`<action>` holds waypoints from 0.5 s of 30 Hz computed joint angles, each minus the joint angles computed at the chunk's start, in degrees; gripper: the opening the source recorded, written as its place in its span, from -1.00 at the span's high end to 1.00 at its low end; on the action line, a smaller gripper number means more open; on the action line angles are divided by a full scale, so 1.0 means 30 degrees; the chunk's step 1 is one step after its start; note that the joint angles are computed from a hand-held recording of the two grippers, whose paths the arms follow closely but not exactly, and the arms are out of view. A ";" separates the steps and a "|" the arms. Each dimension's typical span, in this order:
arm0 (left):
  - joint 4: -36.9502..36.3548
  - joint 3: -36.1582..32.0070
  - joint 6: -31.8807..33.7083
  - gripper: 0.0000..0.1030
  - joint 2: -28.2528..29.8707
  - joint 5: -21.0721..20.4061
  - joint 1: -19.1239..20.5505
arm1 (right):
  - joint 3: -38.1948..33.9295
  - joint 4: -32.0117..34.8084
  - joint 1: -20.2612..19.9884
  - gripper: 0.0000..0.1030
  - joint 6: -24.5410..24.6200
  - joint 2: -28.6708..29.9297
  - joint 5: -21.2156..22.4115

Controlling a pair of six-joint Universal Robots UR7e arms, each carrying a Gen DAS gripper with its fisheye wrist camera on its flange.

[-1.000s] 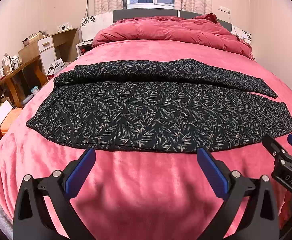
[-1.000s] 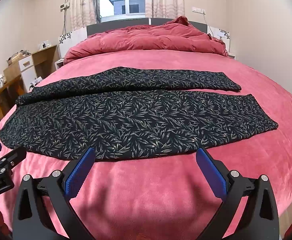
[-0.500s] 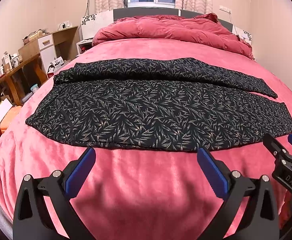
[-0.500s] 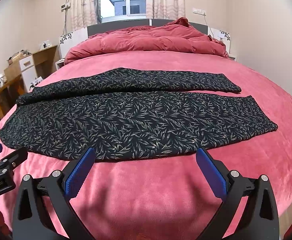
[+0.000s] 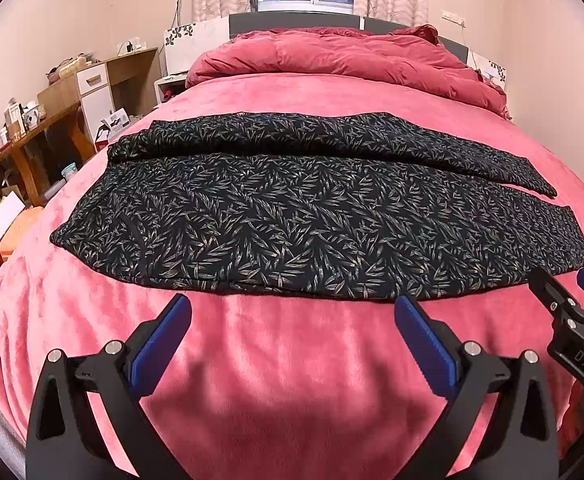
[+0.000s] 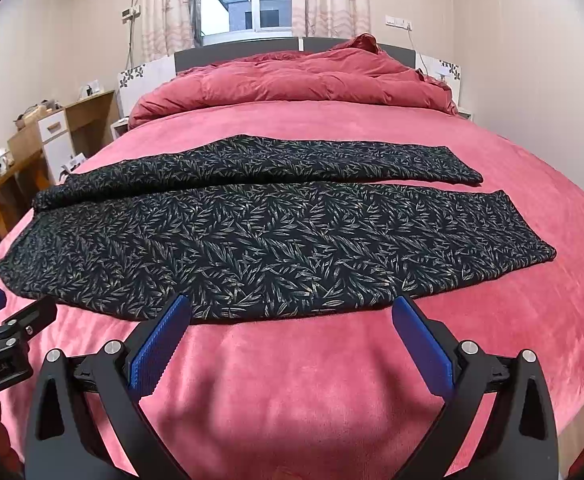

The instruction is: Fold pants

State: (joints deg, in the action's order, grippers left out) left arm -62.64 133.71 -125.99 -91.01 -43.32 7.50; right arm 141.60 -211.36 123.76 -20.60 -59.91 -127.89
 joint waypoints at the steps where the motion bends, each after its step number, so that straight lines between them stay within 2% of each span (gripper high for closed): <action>1: 0.0012 0.0003 -0.0036 -0.96 0.0008 -0.0004 -0.0007 | 0.0011 -0.0011 0.0001 -0.94 0.0013 -0.0002 0.0017; 15: -0.0245 0.0069 0.0138 -0.96 -0.0067 -0.0106 0.0025 | 0.0020 -0.0079 0.0011 -0.94 -0.0138 0.0032 0.0042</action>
State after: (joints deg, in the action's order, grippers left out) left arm -63.38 133.91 -125.58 -91.21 -43.64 7.58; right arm 141.66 -211.60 123.79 -21.02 -59.81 -127.76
